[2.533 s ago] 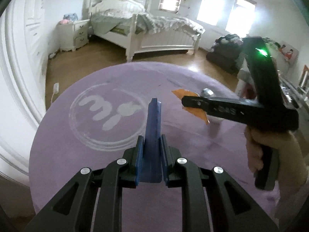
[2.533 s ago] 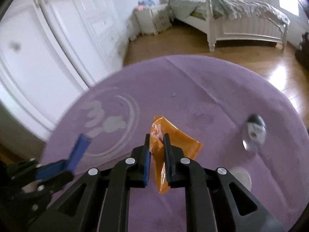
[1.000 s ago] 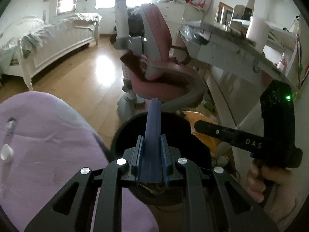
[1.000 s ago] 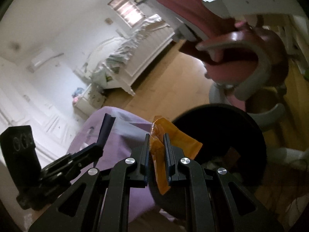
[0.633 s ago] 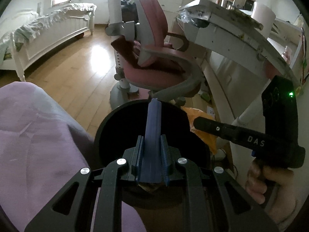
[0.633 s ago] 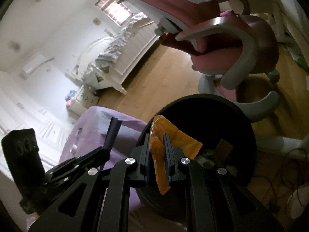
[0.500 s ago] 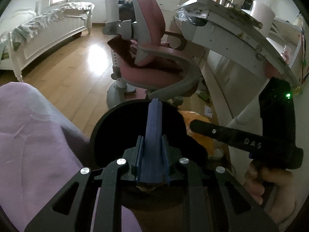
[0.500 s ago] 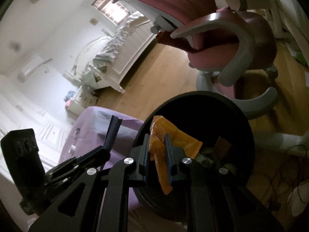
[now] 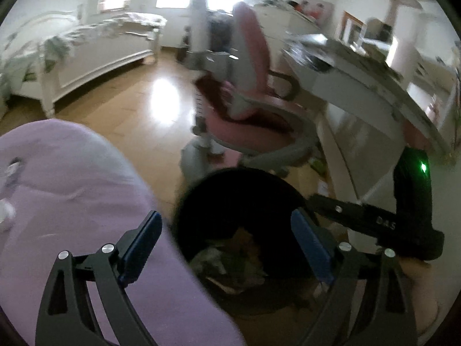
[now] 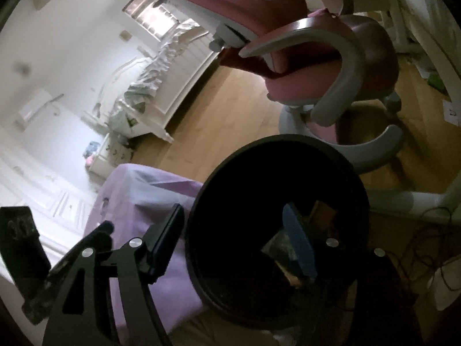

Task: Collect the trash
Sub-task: 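Carry the blue stick and orange wrapper over the bin and open both tools, then move both open tools back over the table, then grasp the white cup with the left tool while the right tool grasps the eye-drop bottle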

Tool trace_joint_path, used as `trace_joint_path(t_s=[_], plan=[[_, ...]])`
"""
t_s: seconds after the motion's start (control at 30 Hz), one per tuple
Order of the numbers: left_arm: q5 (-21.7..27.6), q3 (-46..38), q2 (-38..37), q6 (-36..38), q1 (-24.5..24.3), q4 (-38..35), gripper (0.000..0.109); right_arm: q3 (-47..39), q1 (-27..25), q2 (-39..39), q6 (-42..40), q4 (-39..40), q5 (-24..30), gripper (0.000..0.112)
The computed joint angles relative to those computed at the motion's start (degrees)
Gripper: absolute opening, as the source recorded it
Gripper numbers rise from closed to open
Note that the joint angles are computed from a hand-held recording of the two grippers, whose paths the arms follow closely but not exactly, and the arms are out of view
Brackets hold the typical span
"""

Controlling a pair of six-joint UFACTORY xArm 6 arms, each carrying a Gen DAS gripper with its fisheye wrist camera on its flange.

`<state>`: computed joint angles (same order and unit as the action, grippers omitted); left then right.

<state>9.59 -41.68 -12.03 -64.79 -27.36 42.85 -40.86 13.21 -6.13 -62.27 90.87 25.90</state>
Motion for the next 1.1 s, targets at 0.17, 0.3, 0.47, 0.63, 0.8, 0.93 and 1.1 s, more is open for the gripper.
trace_joint_path(t_s=[0.17,0.3,0.47,0.63,0.8,0.93,1.1], plan=[[6.26,6.34,-9.86,-5.46,5.62,6.81,0.090,-1.60,4.12,0.94,0.80,-1.62,-1.26,0.071],[12.56,11.46,-17.37,-1.89,12.04,4.59,0.090,-4.38,8.96,2.02,1.59,-3.02,-2.34,0.071],[12.37,14.24,-18.16,10.28,20.37,-4.75,0.085,-10.79,16.07,5.23,2.54,-5.62,-3.42,0.071],[8.13,15.11,-15.76,25.36,24.06,-16.50,0.055,-19.71,22.27,10.38,5.88,-12.14,-4.54,0.071],[4.92,15.13,-14.31,33.39,26.05,-22.94,0.036,-32.62,27.16,19.98,16.45,-28.03,-4.79,0.071],[3.71,17.14,-15.97,38.17,27.37,-28.11,0.036,-45.30,29.54,29.84,28.64,-44.80,-1.99,0.071],[4.56,20.02,-20.54,38.45,29.46,-29.68,0.036,-64.10,32.18,43.49,42.57,-63.41,4.48,0.071]])
